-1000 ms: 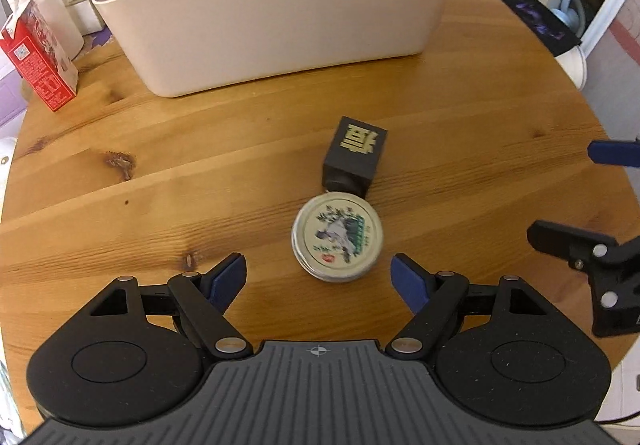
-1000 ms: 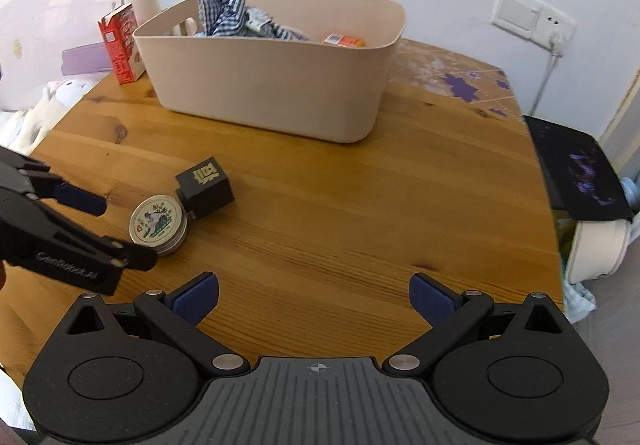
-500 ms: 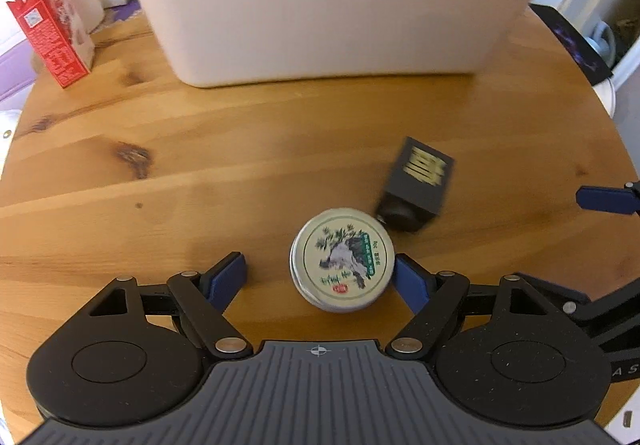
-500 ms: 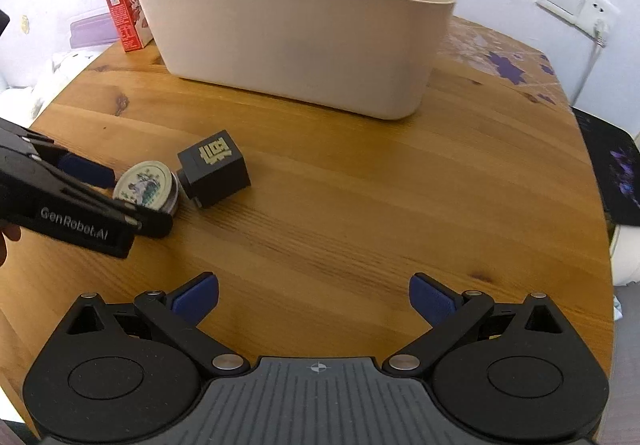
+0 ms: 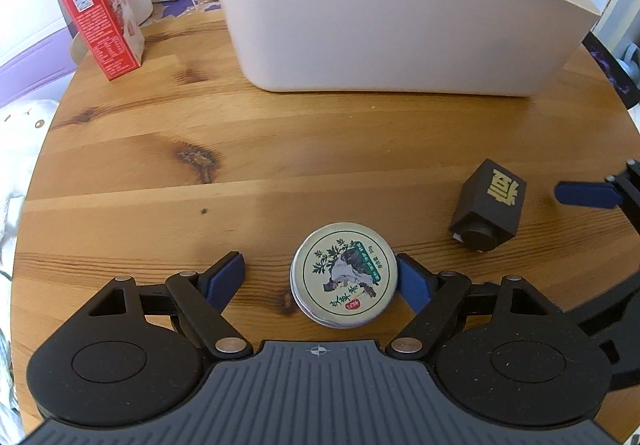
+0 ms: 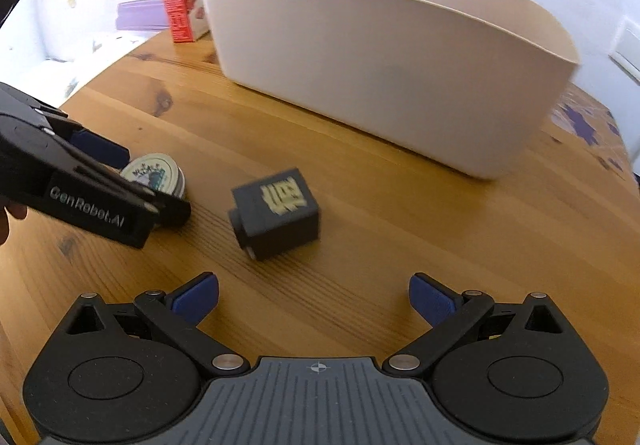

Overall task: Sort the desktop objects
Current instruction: 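Move both tools back toward the round tin and black cube box, then grasp the round tin with the left tool while the right tool grasps the black cube box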

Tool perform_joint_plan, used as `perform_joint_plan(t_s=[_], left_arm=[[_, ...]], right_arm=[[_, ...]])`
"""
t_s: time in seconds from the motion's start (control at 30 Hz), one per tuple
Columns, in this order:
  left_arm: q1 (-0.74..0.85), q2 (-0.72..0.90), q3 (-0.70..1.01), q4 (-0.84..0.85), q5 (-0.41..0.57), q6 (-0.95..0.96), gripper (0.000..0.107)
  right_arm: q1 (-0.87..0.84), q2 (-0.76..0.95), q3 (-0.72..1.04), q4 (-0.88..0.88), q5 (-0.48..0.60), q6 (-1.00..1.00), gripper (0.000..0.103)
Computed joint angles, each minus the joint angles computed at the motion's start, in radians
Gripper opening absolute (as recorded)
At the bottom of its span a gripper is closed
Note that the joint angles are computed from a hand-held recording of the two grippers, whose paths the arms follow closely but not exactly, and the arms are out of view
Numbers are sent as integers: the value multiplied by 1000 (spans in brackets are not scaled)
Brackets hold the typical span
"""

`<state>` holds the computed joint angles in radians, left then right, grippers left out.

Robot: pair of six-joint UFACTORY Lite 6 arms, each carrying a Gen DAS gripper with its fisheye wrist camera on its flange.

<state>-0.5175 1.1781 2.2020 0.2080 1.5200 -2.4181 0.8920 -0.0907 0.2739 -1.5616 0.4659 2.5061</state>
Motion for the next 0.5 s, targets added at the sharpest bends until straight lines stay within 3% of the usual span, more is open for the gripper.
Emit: perform_joint_plan(t_s=[0.17,0.27,0.43,0.5], left_arm=[[-13,-42,-63,-25,-24,-36,82],[-15,-56,-82,-31,-25,-46,80],[-21,-38,-47,-20,9,-38,70],[-20,-39,-44,-11,19,-30,57]], right_arm=[[-62,57,37,-171,-7,81,102],[-81,89,52,-250,15,128,94],[-100,115,68,-328,14,171,87],[-98,129,70,-376,24,209,84]])
